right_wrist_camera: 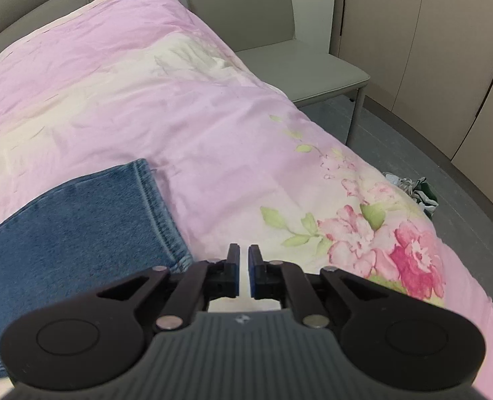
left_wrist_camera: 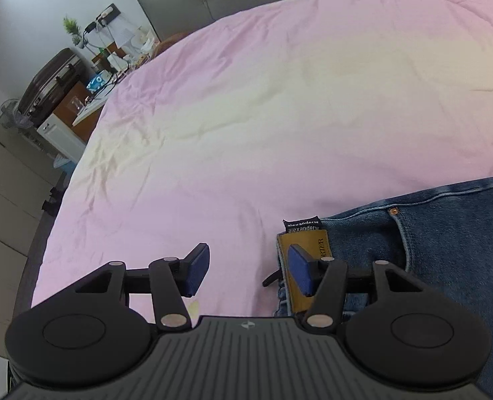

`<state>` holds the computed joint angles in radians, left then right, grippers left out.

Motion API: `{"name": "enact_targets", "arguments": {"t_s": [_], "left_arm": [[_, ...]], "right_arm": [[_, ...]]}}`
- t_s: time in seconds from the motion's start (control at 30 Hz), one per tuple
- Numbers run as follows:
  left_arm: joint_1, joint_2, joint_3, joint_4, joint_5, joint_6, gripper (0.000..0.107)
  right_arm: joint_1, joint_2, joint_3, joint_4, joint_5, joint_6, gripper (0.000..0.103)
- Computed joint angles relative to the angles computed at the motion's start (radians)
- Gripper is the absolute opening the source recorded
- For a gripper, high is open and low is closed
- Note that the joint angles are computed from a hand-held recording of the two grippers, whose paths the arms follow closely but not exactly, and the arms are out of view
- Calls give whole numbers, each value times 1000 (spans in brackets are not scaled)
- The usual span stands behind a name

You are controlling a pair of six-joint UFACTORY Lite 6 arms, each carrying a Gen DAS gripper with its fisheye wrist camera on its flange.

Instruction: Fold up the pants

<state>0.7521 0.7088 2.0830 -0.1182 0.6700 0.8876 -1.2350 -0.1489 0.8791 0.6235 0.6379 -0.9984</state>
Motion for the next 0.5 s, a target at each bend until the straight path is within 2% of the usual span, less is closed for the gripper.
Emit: {"name": "enact_targets", "arguments": {"t_s": [0.03,0.07,0.1,0.17,0.27,0.37,0.43,0.5], "left_arm": [[29,-30,-3,-69,34,90,64],[62,-50,11,-139,78,189,65],[94,-92,-16,-203,109,286,65],[158,-174,-75,-310,180,469,64],[269,-281,-177,-428,306,739,64],[368,-353,-264,-461,426,966,64],[439,-419,-360,-473,462,1142,64],[493,-473,-447,-459,478,1281,64]], "right_arm": [[-13,-29,-15,-5,31,-17,3],[-35,-61,-28,-6,71,-41,8],[-68,-96,-41,1,122,-81,19],[-137,-175,-68,10,215,-161,27],[-297,-258,-81,36,396,-330,27],[-502,-298,-70,60,577,-539,27],[-664,-306,-62,69,688,-711,31],[-801,-288,-48,58,769,-867,40]]}}
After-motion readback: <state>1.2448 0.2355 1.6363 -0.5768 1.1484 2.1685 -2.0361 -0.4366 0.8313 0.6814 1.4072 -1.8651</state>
